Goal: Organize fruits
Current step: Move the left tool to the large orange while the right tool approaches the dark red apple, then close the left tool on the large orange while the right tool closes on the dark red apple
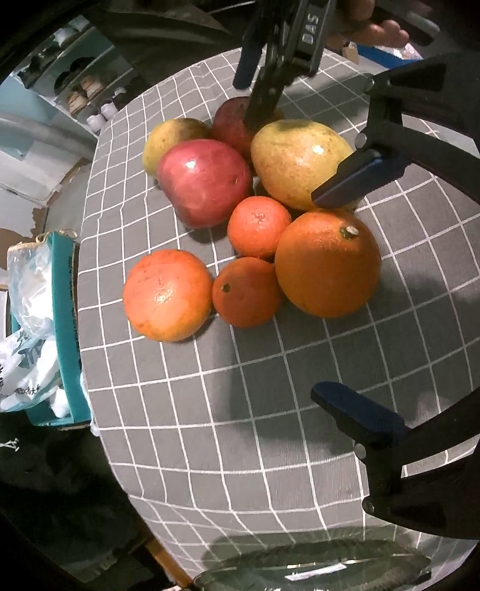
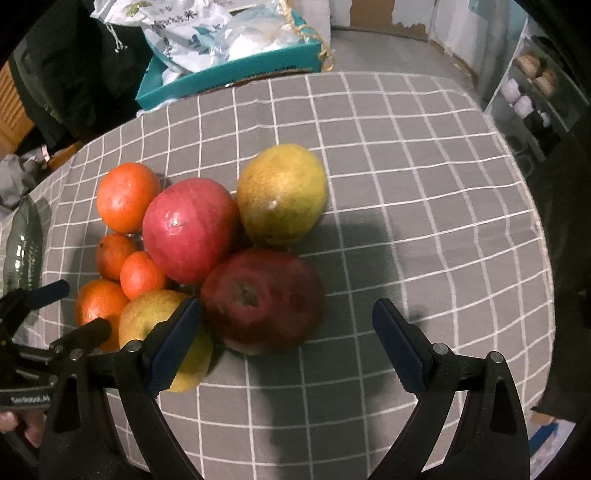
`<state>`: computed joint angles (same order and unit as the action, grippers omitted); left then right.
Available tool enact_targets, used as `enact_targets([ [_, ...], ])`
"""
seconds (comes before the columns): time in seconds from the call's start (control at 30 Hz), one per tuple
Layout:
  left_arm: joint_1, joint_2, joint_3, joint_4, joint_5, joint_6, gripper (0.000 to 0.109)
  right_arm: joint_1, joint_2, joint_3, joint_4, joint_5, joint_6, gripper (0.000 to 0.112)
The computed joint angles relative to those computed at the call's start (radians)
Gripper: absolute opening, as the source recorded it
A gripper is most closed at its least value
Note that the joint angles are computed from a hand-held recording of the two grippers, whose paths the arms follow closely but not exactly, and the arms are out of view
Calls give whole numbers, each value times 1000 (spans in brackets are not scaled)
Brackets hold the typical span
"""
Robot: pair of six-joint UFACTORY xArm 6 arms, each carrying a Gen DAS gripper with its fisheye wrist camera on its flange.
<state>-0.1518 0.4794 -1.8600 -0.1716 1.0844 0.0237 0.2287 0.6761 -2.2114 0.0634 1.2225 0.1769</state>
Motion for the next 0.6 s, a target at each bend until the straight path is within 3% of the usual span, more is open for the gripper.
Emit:
enact_targets([
  [0.1, 7, 6, -6, -37, 5, 20, 91, -8, 33, -46, 36, 23, 8, 92],
  [0.2, 10, 8, -4, -71, 8, 40, 86, -30, 49, -60, 132, 44, 16, 79],
  [0.27, 13, 4, 7, -94, 8, 58, 81, -32, 35, -41, 150, 42, 11, 77],
  [0.37, 12, -2, 15, -111, 8, 75, 74, -21, 23, -36, 103, 46, -1, 75],
  [0.6, 27, -4, -15, -92, 30, 65, 72, -23, -41, 40, -50, 20, 17, 71],
])
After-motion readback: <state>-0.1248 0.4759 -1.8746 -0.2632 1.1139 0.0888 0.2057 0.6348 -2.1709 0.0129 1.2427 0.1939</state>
